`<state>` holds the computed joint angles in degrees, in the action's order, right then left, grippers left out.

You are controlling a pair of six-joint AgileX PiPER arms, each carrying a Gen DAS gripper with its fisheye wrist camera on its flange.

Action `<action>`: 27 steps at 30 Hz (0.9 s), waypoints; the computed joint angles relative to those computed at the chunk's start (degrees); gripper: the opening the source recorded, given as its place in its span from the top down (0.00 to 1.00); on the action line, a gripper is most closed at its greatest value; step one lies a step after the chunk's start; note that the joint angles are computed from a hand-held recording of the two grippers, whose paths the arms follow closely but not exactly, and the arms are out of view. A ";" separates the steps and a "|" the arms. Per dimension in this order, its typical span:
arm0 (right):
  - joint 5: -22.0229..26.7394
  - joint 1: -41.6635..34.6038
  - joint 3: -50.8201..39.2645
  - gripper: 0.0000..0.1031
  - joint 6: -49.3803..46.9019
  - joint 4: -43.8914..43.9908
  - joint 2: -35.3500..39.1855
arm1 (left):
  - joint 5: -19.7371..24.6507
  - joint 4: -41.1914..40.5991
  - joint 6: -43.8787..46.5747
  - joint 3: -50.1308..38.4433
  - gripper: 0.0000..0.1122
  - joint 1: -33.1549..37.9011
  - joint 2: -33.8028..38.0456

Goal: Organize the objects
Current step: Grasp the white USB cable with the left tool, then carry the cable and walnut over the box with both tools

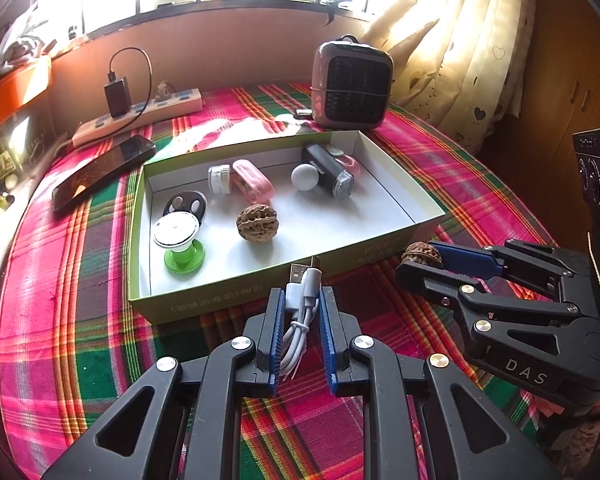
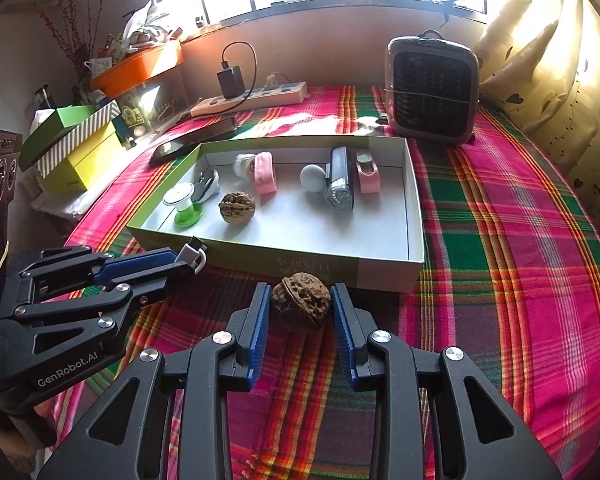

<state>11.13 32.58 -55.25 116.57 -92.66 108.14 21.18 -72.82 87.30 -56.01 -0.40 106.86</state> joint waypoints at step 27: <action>-0.19 -4.87 -9.90 0.69 -32.59 27.60 3.38 | 1.80 9.69 -12.62 -9.21 0.87 0.30 4.83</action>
<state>10.93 27.71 -65.16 83.99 -65.07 111.52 22.98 -63.13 74.68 -65.21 -0.10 111.69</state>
